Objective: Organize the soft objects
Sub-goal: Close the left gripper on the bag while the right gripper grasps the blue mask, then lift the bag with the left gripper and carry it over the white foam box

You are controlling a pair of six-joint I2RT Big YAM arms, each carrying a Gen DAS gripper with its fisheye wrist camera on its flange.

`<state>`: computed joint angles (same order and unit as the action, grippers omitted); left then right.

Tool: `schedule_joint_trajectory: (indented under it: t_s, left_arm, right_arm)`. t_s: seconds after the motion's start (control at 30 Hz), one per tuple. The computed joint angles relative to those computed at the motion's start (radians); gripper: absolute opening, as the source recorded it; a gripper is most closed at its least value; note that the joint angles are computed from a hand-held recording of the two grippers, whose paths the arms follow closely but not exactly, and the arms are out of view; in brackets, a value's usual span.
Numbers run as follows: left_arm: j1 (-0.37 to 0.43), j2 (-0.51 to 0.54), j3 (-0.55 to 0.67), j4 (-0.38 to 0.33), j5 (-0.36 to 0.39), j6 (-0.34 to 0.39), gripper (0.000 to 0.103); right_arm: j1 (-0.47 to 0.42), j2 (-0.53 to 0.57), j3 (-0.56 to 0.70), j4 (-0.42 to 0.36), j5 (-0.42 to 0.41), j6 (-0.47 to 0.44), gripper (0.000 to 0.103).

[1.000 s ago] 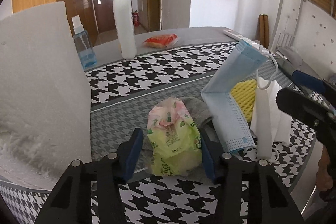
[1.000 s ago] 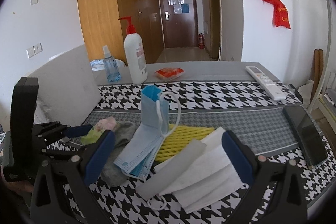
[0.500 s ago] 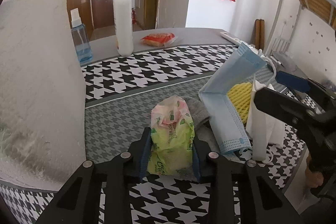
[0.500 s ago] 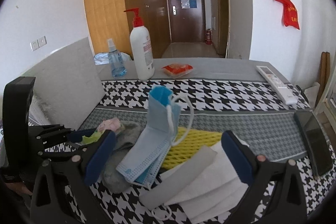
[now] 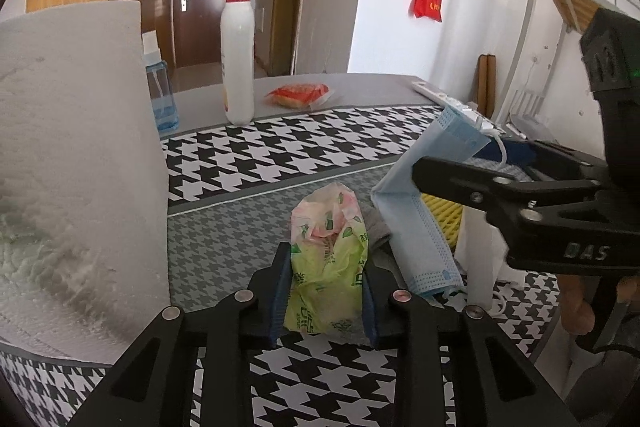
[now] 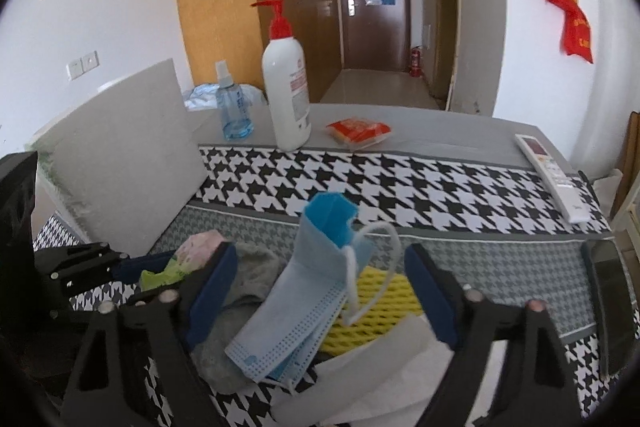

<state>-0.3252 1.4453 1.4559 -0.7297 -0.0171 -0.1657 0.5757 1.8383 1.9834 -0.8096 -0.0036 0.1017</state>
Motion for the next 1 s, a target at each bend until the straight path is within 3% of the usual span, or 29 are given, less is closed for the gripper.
schedule_joint_trajectory:
  t_s: [0.2,0.37,0.43,0.6,1.0]
  left_arm:
    - [-0.006,-0.015,-0.015,0.019,0.001,0.003,0.032]
    - [-0.001,-0.032,-0.034,0.038,-0.006,-0.013,0.032]
    - [0.0,-0.034,-0.037,0.042,-0.005,-0.017,0.032]
    - [-0.004,-0.051,-0.054,0.071,0.003,-0.009,0.032]
    - [-0.009,-0.088,-0.078,0.113,-0.027,-0.015,0.032]
  right_arm:
    - [-0.005,0.032,0.051,-0.041,-0.006,0.007,0.065]
    - [-0.004,0.044,0.069,-0.059,-0.001,0.0,0.04]
    - [-0.002,0.039,0.062,-0.05,-0.002,-0.001,0.037]
    - [0.004,0.029,0.048,-0.038,0.007,-0.013,0.014]
    - [0.016,-0.078,-0.069,0.055,0.061,0.035,0.012]
